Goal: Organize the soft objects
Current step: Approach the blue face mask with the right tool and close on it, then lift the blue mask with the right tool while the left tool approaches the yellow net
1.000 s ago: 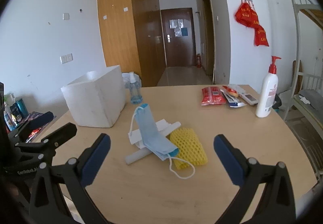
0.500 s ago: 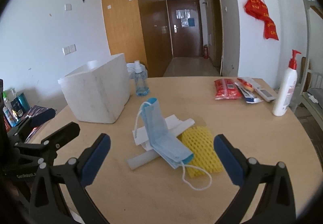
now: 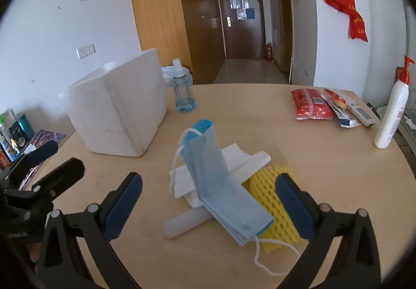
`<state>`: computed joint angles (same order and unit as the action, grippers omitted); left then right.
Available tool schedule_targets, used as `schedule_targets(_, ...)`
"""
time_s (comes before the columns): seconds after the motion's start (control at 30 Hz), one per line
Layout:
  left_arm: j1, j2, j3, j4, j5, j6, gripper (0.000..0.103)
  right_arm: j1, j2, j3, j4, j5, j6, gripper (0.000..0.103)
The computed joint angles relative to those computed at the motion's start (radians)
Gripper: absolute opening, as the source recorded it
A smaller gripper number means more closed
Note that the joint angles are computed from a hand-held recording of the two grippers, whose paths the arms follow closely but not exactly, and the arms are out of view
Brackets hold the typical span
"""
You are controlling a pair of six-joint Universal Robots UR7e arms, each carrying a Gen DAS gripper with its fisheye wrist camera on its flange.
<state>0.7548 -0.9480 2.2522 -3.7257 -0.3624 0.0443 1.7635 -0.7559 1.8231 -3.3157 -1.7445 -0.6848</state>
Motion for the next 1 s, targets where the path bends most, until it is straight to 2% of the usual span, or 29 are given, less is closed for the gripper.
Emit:
schedule_targets(0.17,0.024,-0.003,-0.014,0.035,-0.016,-0.005,0.103,0.010,0.029,-0.038,0.017,-0.032,0.020,0.103)
schedule_targets(0.27,0.036,-0.008,-0.018,0.047,-0.028,-0.014,0.103,0.014,0.043,-0.058,0.035,-0.050,0.028,0.099)
schedule_targets(0.33,0.040,-0.009,-0.020,0.048,-0.032,-0.017,0.103,0.018,0.054,-0.076,0.058,-0.065,0.032,0.089)
schedule_targets(0.57,0.056,-0.004,-0.036,0.058,-0.053,-0.006,0.103,0.021,0.078,-0.113,0.113,-0.083,0.039,0.071)
schedule_targets(0.73,0.066,-0.002,-0.048,0.080,-0.068,-0.008,0.103,0.016,0.086,-0.135,0.166,-0.080,0.058,0.046)
schedule_targets(0.97,0.080,0.001,-0.064,0.120,-0.090,-0.022,0.103,0.013,0.094,-0.148,0.192,-0.083,0.065,0.028)
schedule_targets(1.0,0.084,-0.003,-0.065,0.137,-0.100,-0.031,0.103,0.011,0.093,-0.148,0.194,-0.078,0.067,0.021)
